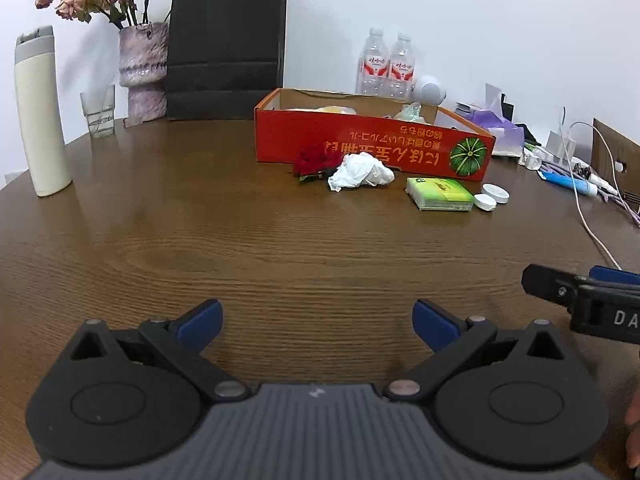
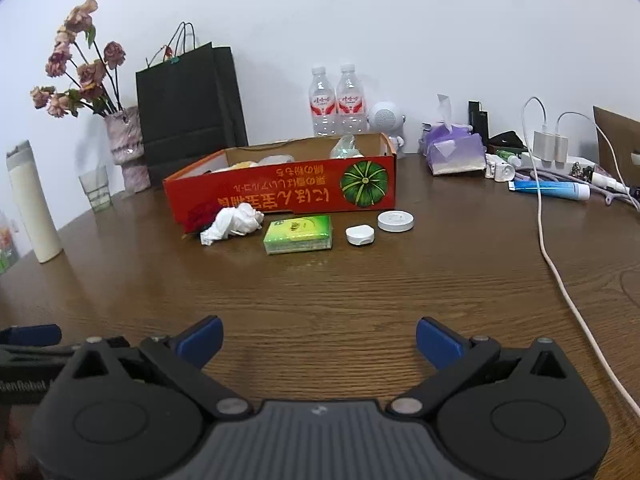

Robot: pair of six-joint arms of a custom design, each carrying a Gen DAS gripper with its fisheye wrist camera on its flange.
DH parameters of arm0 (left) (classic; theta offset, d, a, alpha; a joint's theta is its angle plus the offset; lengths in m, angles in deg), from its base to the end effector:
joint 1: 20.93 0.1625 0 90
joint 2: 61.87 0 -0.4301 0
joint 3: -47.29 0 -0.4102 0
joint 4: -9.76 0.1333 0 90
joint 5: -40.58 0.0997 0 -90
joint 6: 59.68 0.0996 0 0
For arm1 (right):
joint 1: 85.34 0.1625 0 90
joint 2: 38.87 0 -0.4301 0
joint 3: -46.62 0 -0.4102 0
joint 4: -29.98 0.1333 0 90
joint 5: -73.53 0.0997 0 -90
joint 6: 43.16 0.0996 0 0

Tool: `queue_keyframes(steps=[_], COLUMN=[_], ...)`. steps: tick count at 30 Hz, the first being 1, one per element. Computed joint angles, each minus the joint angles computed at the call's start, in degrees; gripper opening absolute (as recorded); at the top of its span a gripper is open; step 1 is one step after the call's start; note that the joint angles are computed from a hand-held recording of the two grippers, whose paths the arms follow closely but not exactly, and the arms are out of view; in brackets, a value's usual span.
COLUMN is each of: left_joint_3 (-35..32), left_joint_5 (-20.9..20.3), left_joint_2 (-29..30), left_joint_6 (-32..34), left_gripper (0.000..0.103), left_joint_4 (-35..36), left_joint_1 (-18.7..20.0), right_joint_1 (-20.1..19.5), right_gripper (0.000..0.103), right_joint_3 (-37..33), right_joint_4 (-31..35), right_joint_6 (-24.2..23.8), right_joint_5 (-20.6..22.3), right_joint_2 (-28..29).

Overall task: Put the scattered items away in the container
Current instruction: 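Withdraw both grippers from the box toward the rose and tissue packet, then grasp the red rose with the left gripper while the right grasps the green tissue packet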

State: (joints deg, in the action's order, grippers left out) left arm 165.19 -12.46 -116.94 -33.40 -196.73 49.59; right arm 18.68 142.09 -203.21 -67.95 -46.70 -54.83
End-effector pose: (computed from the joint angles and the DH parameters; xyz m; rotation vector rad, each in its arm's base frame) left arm -0.0035 -0.5893 0.1833 0.5216 2.2090 -1.0856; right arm 0.2283 -0.5712 -0.0714 0.3850 -2.2097 1.3115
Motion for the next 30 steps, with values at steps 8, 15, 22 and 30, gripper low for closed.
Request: queue_keyframes(steps=[8,15,22,30], left_joint_3=[-0.4,-2.9,-18.6,-39.7], left_joint_5=[0.3,-0.9,-8.2,-8.3], left_joint_2=[-0.6,-0.1,2.9,13.4], left_joint_6=[-3.0,0.6,2.4,-1.0], left_gripper=[0.103,0.103,0.103,0.103], left_joint_4=[3.9,4.2,15.2,30.8], left_joint_1=[0.3,0.3,2.8,5.0], right_joint_1=[-0.4,-1.5,-2.2,-2.5], right_gripper=[0.103,0.103,0.102,0.086], right_joint_3=[0.7,2.3,-6.5,-23.4], right_joint_4=[1.6,10.2,19.9,32.3], right_joint_6=[0.7,5.0,-1.4,-8.3], right_joint_5=[1.6,5.0,7.0,4.0], right_joint_2=[-0.5,-3.9,-4.3,2.0])
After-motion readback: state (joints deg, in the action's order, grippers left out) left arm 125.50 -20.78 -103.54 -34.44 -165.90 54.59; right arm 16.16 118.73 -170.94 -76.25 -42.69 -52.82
